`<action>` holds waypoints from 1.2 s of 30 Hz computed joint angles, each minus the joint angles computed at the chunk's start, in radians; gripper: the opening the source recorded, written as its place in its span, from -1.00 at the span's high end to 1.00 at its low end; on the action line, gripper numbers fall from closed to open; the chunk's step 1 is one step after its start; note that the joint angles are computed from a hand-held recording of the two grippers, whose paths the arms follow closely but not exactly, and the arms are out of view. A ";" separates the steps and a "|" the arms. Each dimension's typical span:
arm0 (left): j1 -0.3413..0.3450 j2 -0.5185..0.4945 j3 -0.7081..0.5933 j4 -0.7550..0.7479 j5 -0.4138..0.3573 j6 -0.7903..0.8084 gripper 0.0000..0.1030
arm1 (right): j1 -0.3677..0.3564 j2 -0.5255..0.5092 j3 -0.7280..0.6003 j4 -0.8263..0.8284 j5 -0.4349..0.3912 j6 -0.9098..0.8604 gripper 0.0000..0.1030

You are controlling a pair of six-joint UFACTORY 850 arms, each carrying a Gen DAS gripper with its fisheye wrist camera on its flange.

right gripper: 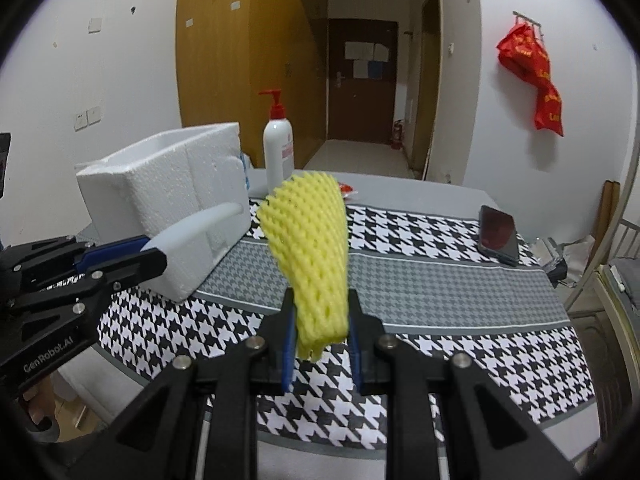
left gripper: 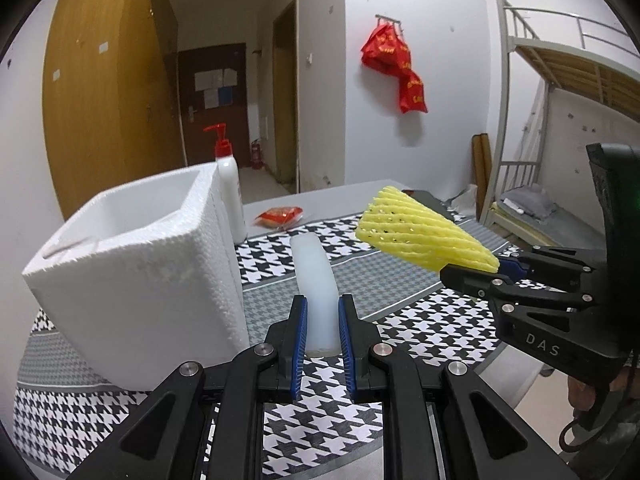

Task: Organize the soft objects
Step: 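Carry the foam roll and yellow sponge over the white foam box with both tools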

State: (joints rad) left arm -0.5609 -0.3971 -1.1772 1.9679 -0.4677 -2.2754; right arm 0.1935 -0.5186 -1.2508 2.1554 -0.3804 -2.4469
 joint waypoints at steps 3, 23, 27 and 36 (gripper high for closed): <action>0.002 0.026 0.031 0.070 0.001 -0.053 0.67 | 0.012 0.027 0.034 0.109 0.005 -0.090 0.51; 0.026 0.205 0.226 0.255 -0.047 -0.184 0.67 | 0.112 0.160 0.187 0.516 -0.032 -0.423 0.51; 0.026 0.244 0.265 0.260 -0.069 -0.182 0.67 | 0.132 0.170 0.200 0.549 -0.041 -0.444 0.50; 0.038 0.306 0.336 0.261 -0.121 -0.204 0.67 | 0.176 0.186 0.213 0.588 -0.068 -0.482 0.50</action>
